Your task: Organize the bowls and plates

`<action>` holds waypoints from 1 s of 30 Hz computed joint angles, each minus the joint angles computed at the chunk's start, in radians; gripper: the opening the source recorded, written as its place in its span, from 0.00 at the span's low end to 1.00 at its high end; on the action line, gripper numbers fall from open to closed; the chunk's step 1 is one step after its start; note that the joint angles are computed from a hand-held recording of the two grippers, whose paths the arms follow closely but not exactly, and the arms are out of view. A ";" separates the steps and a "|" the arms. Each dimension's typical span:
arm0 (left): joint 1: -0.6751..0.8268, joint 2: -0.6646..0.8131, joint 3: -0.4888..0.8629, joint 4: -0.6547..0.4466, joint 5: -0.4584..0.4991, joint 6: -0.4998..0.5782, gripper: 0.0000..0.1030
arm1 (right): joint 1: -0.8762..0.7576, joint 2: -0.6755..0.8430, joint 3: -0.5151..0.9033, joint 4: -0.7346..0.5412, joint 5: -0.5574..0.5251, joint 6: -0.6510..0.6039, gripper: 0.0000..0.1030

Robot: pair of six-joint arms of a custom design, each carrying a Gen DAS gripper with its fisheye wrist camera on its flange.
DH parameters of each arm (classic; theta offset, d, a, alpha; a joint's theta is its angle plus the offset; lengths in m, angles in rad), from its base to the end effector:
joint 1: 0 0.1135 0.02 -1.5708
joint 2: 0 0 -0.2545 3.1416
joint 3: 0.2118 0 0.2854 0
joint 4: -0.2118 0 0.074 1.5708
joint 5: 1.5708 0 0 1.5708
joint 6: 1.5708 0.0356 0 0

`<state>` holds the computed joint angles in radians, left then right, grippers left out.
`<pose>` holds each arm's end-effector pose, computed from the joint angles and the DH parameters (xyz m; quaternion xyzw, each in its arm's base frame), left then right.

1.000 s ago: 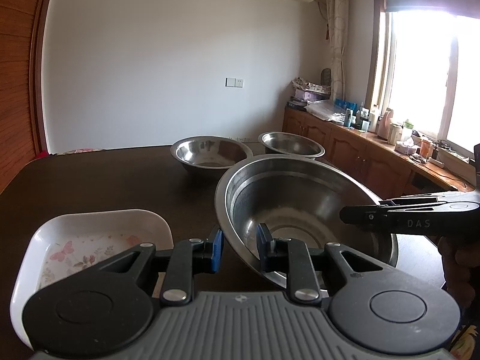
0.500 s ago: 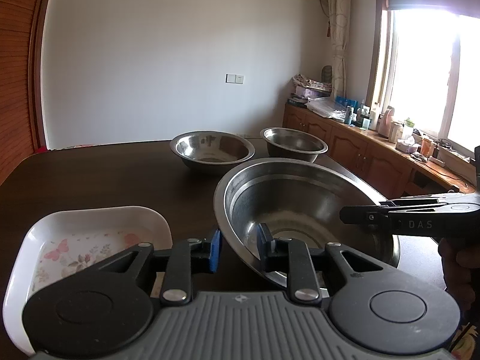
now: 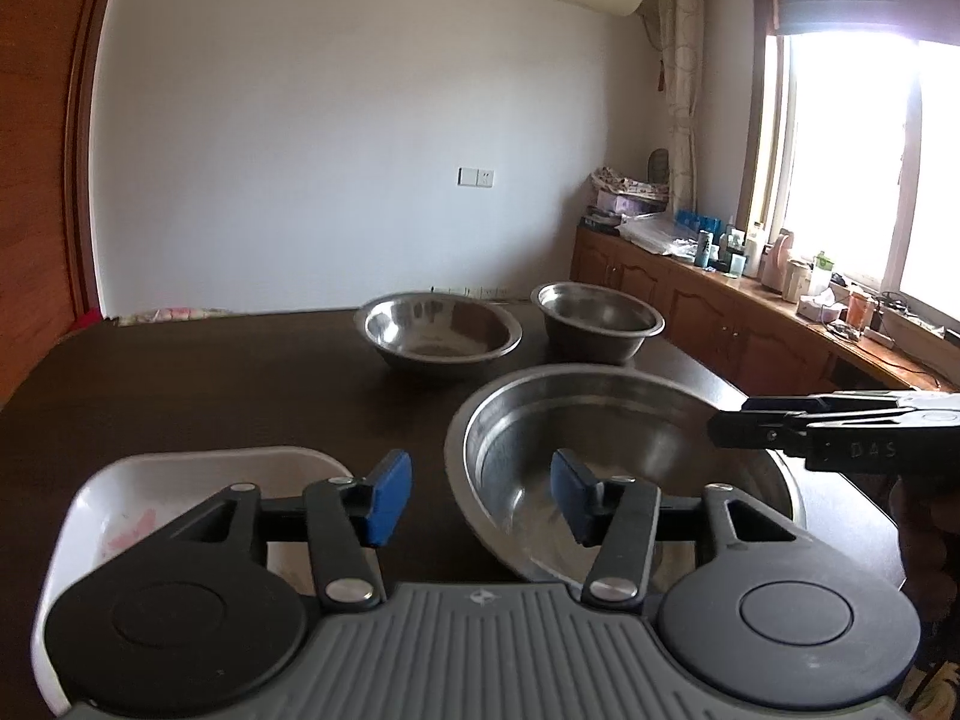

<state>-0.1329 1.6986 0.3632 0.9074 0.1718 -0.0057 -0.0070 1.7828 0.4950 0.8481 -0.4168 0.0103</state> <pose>0.2719 -0.0425 0.0633 0.0996 0.8334 -0.1093 0.5325 0.3056 0.0123 0.0658 -0.1037 0.8270 0.1755 0.5240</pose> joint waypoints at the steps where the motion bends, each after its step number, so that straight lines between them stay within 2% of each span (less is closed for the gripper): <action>1: 0.000 -0.005 0.000 0.000 -0.002 0.003 0.70 | -0.004 -0.008 -0.006 0.008 0.002 0.003 0.50; 8: -0.001 -0.077 -0.003 -0.028 -0.008 0.032 0.74 | -0.008 -0.104 -0.048 0.024 0.017 -0.032 0.52; 16: 0.005 -0.141 0.025 -0.097 0.002 0.064 0.75 | -0.008 -0.171 -0.010 -0.055 0.002 -0.090 0.52; 24: 0.003 -0.148 0.076 -0.159 0.005 0.094 0.75 | -0.011 -0.168 0.048 -0.118 -0.014 -0.120 0.52; 30: 0.026 -0.107 0.158 -0.221 0.016 0.104 0.75 | -0.011 -0.118 0.161 -0.220 -0.052 -0.115 0.52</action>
